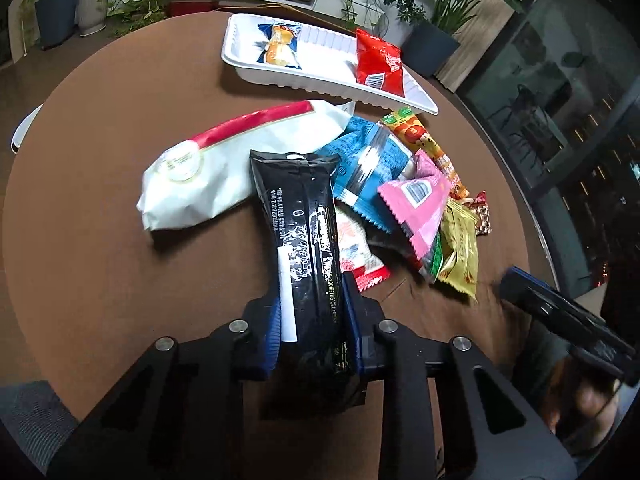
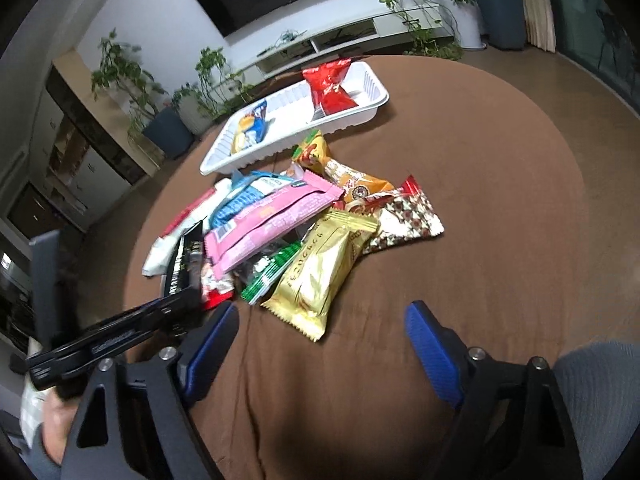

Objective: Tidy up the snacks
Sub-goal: 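Grasp the black pack with the left tool while the right tool grasps the gold pack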

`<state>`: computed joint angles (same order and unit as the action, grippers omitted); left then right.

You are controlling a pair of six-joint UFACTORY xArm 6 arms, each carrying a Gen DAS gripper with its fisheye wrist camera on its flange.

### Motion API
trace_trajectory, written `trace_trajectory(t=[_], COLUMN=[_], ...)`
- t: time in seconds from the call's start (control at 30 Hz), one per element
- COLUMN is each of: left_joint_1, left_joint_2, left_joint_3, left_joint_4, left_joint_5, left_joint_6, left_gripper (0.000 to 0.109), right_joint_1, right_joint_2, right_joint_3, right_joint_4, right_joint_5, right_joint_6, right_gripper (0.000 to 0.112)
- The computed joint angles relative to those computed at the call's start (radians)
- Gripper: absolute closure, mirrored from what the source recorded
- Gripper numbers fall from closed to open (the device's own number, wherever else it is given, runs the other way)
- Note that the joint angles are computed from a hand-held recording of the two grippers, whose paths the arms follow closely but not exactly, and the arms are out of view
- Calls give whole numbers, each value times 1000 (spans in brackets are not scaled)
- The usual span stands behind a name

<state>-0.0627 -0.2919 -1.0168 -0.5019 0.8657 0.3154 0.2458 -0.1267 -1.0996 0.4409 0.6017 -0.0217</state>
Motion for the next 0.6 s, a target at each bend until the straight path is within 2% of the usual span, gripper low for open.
trace_trajectory(t=[0.17,0.4,0.6], left_joint_1=[25,23,20], left_joint_2=[-45,-76,-77], left_joint_3=[38,68,74], left_joint_4=[-32,-48,-54], left_joint_5=[26,36,34], left_joint_6=[34,72,86], left_gripper=[84,84,84], right_joint_1=[15,25,34], right_joint_2=[56,114,180], right_joint_3=[-52,-110,-197], right_joint_4=[-72,-168,-263], right_joint_5=[21,52,97], right_joint_6=[43,106,160], right_gripper=[42,48,49])
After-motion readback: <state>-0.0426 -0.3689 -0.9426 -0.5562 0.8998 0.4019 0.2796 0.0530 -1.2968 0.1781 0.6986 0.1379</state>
